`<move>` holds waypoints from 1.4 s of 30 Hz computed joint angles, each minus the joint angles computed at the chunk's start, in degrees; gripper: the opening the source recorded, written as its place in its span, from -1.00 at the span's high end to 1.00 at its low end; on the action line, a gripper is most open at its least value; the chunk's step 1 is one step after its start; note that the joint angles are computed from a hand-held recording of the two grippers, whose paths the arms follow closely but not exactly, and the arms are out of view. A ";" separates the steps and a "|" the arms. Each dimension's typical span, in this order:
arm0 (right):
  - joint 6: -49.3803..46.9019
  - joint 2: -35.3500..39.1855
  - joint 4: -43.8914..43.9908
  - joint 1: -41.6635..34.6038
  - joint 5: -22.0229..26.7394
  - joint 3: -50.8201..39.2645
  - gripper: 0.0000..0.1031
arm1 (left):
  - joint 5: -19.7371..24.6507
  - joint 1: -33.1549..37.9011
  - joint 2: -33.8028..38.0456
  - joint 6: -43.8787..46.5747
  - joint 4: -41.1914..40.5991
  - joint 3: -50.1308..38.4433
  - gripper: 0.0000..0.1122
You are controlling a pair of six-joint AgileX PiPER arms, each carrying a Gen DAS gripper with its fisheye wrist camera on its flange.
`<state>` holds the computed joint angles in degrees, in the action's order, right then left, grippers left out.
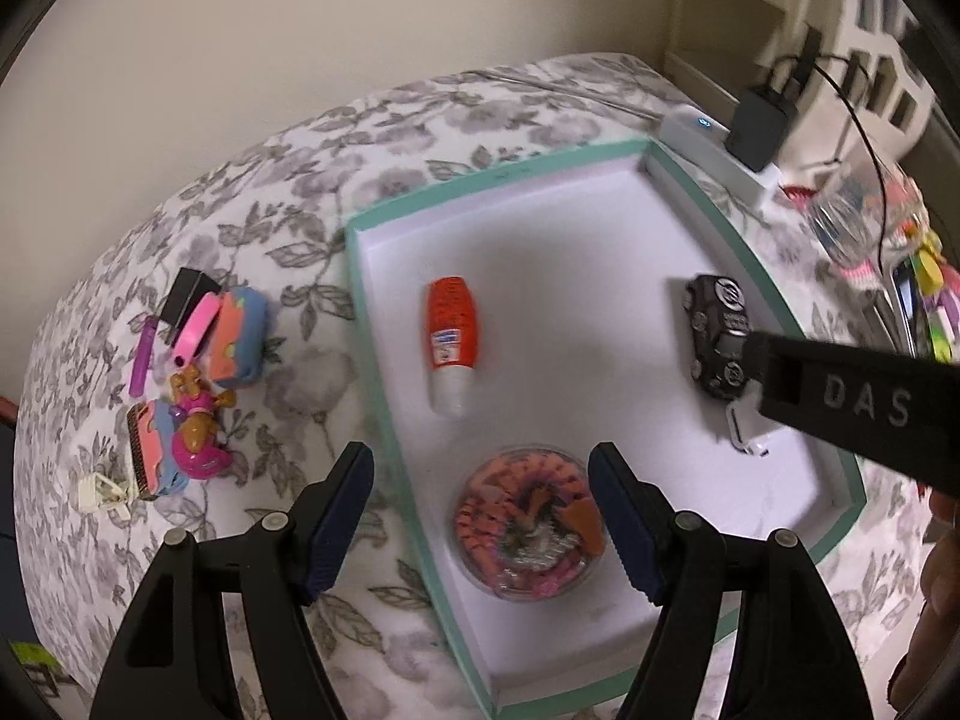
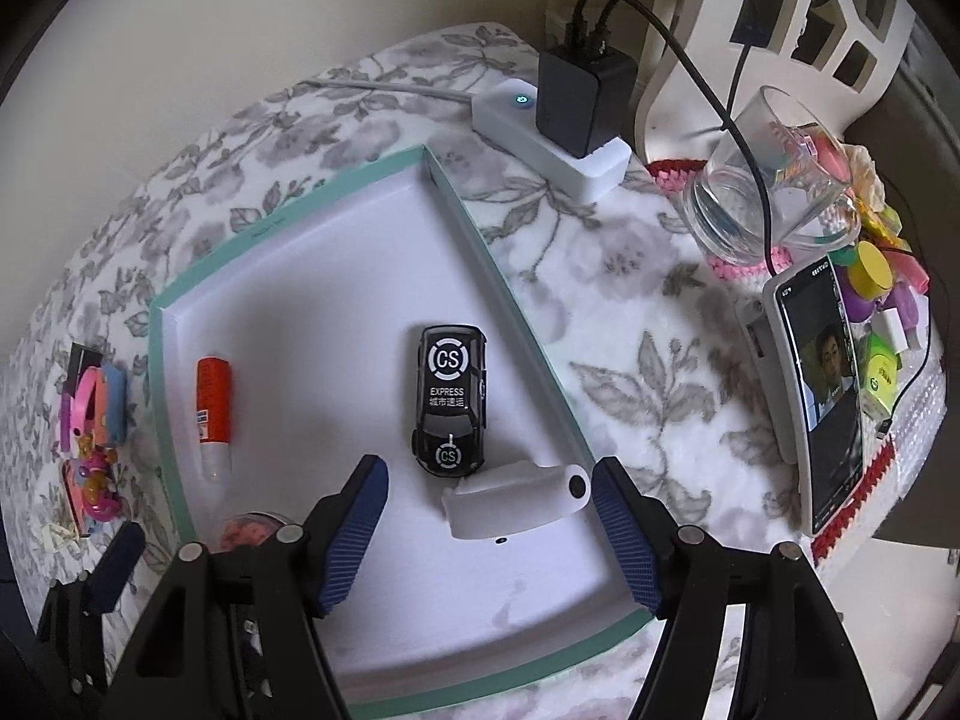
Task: Organize rigid objects
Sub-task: 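Move both tools back toward the remaining items on the bed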
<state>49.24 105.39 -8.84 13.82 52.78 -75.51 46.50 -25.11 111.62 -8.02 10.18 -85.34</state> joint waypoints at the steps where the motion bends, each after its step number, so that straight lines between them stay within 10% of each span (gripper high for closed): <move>1: -0.02 -0.04 0.00 0.10 0.08 0.01 -0.44 | 0.53 0.54 0.16 -0.44 0.04 -0.50 -0.34; 26: -0.72 3.87 -0.21 6.73 -5.39 -4.98 -1.00 | 10.04 17.38 4.93 -10.61 -0.25 -11.51 -0.67; 42: -4.78 6.96 3.07 10.52 -10.34 -10.79 -1.00 | 13.29 26.92 6.31 -16.74 5.43 -16.85 -0.67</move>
